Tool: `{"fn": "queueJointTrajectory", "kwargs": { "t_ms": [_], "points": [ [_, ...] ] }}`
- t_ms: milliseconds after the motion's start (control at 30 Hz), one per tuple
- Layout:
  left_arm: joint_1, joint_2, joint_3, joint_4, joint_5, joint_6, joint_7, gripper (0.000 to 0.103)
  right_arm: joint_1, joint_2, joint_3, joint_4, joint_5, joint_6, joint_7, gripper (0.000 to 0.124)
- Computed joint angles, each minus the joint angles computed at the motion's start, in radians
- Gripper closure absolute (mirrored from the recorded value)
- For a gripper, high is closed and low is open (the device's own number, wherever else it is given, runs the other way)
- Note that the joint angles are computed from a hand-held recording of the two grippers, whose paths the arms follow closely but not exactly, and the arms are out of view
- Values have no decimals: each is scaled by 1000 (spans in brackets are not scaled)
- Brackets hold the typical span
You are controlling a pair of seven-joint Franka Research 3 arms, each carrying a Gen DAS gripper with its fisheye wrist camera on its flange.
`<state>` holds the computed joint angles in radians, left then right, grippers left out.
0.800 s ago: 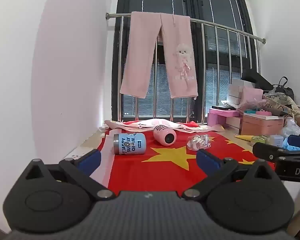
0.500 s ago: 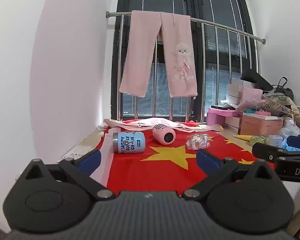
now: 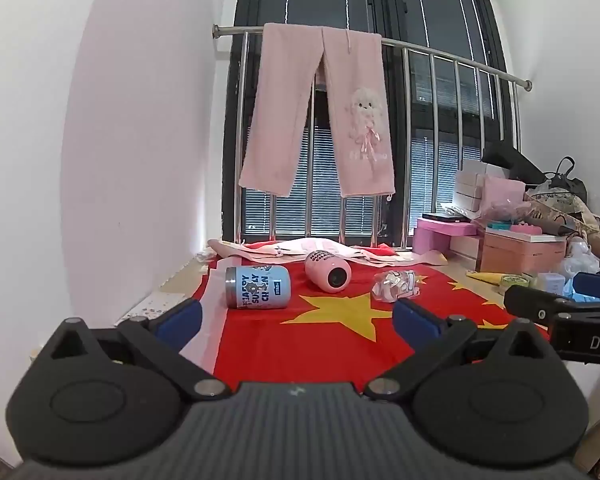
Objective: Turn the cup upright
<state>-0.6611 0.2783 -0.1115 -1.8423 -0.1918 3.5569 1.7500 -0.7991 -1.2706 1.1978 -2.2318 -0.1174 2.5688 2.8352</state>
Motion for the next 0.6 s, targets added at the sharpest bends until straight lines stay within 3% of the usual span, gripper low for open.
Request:
{"fn": "queueJointTrajectory", "kwargs": {
  "t_ms": [600],
  "points": [
    [17,2,-8,3,35,2,-32,0,-4,-8,2,-2,0,6,6,21]
  ]
}}
